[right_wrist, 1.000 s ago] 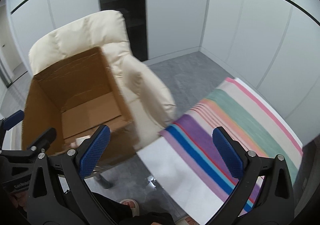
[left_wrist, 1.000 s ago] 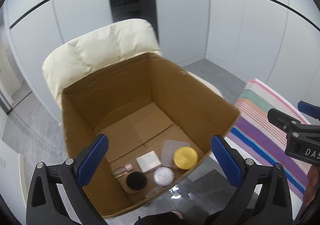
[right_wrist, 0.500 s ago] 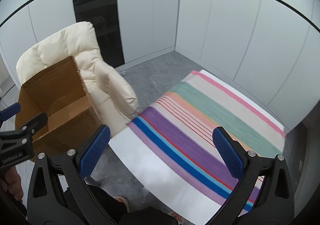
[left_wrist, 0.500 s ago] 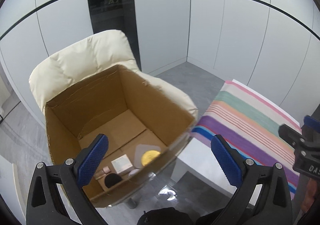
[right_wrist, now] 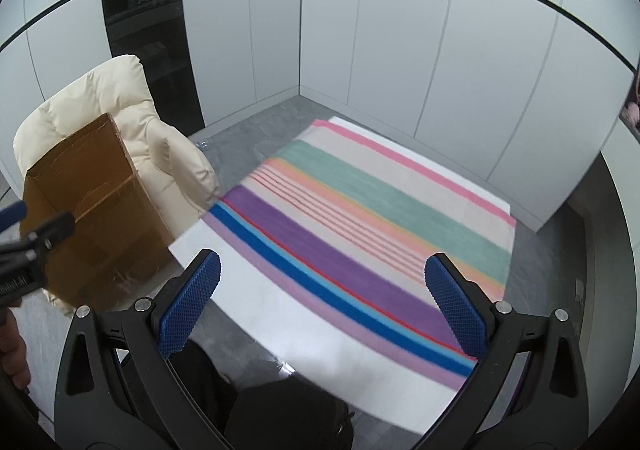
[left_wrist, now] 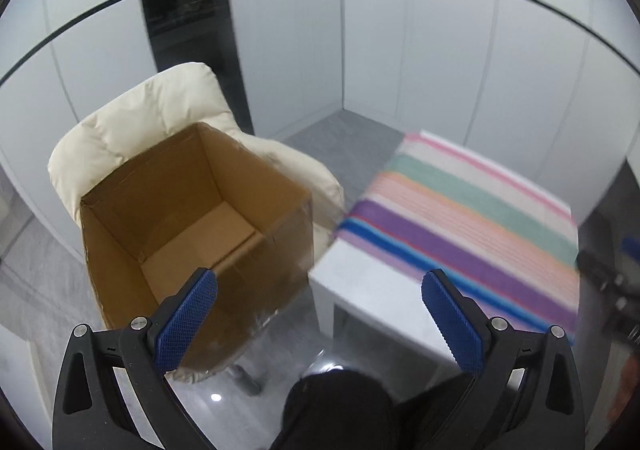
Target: Organize objects
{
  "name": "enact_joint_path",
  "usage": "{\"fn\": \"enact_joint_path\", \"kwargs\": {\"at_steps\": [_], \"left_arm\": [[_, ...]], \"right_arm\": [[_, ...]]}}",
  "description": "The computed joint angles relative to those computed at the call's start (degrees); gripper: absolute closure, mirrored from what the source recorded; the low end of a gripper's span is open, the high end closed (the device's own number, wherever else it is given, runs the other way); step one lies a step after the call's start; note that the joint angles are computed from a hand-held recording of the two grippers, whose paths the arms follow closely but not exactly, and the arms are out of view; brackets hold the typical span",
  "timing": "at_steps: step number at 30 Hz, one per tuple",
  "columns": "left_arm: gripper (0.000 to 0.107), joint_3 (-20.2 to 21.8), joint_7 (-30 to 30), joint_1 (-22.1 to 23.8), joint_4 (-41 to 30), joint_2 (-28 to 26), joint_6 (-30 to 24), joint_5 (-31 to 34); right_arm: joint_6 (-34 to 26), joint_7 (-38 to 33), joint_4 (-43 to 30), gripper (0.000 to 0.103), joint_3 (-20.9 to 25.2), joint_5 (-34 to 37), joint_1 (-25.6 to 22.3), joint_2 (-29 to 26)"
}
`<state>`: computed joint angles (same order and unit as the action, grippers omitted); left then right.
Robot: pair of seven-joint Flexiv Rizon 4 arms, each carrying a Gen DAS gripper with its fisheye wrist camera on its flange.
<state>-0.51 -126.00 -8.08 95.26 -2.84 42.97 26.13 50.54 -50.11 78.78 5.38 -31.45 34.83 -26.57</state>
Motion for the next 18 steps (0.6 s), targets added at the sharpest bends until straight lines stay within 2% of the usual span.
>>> {"fn": "enact_joint_path", "kwargs": {"at_steps": [2,8,18], "left_arm": [[0.004,-0.19,0.89,-0.35,1.43,0.87,-0.6,-1.41],[0.004,-1.64,-0.81,-1.29,1.56,2.46,-3.1,0.58],[0.004,-3.19,-0.82,-2.73,3.04,3.54,-4.48,-1.66]], "right_arm": [[0.38,1.08,3.21,0.0,0.43,0.57,-0.46,2.22],[0.62,2.98,10.35,0.0,1.83,-0.42,-1.47,7.19],[-0.79,3.28,14.6,0.0,4.54,2.82,-3.52,10.69]]}}
